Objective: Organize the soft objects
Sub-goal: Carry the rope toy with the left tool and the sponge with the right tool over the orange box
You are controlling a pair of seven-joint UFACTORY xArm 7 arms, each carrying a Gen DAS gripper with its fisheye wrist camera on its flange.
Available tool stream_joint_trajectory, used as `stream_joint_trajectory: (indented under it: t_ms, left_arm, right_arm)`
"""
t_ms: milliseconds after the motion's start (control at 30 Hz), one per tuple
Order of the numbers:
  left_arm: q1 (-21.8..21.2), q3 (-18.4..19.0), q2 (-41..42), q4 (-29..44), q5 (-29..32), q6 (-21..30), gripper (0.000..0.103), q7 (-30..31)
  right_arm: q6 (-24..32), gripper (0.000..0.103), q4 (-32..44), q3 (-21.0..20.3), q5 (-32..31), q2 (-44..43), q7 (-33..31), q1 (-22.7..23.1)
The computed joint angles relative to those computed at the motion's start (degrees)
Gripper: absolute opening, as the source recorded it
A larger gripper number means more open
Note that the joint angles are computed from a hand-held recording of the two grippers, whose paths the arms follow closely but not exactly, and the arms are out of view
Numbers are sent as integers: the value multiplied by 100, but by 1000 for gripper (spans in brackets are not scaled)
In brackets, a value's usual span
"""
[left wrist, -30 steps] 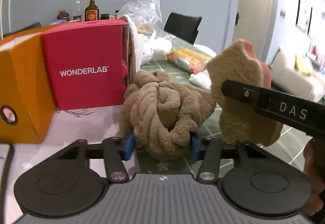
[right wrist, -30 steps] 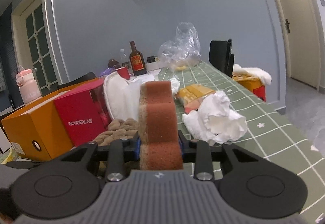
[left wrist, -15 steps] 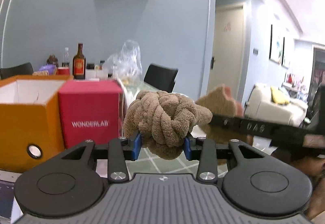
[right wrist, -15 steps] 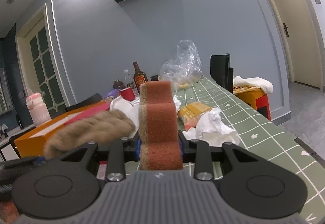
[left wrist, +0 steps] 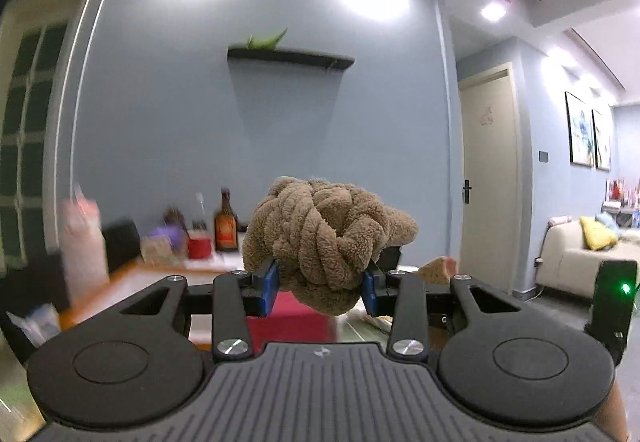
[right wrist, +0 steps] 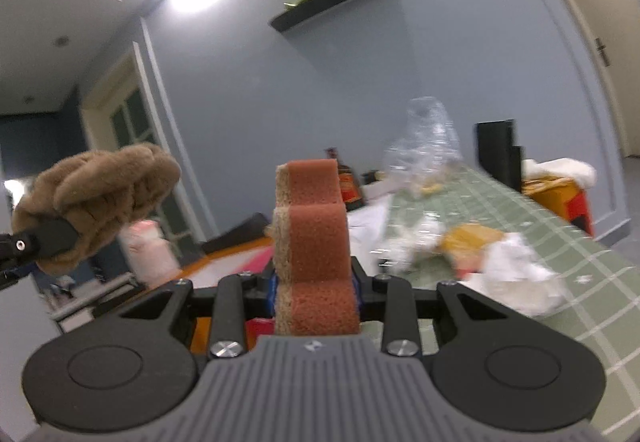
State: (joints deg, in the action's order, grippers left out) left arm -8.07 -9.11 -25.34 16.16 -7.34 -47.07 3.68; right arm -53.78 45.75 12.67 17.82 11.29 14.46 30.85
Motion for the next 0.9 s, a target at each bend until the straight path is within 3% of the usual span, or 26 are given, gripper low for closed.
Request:
stream_joint_trajectory:
  t_ms: [133, 233, 433, 567, 633, 700, 733, 800, 900]
  left_arm:
    - [171, 522, -578, -277, 592, 78, 46, 122]
    - [495, 479, -760, -329, 407, 205, 45, 254]
    - [793, 870, -396, 129, 522, 681, 45, 227]
    - [697, 1444, 13, 483, 1099, 921, 45, -77]
    - [791, 1365, 293, 596, 988, 765, 46, -187]
    - [946, 1091, 588, 669, 544, 456, 46, -207]
    - [1007, 955, 751, 744, 337, 354, 46, -139]
    - [1067, 743, 928, 830, -5, 298, 46, 79]
    - [1069, 588, 1205, 1058, -287, 415, 46, 441]
  right_arm:
    - [424, 32, 562, 70, -289, 122, 40, 75]
    - [746, 32, 1188, 84, -350, 386, -58, 218]
    - [1837, 32, 2847, 49, -810, 1118, -164, 446]
    - [2828, 32, 4222, -195, -817, 1737, -262, 738]
    - [3174, 32, 4901, -381, -732, 2105, -234, 920]
    - [3330, 32, 5555, -911, -395, 2527, -298, 1343]
    - [3387, 32, 5823, -954, -402, 2733, -270, 1349]
    - [3440, 32, 6278, -557, -766, 3167, -75, 1007]
    - [3556, 32, 6671, 615, -1793, 3744, 324, 160]
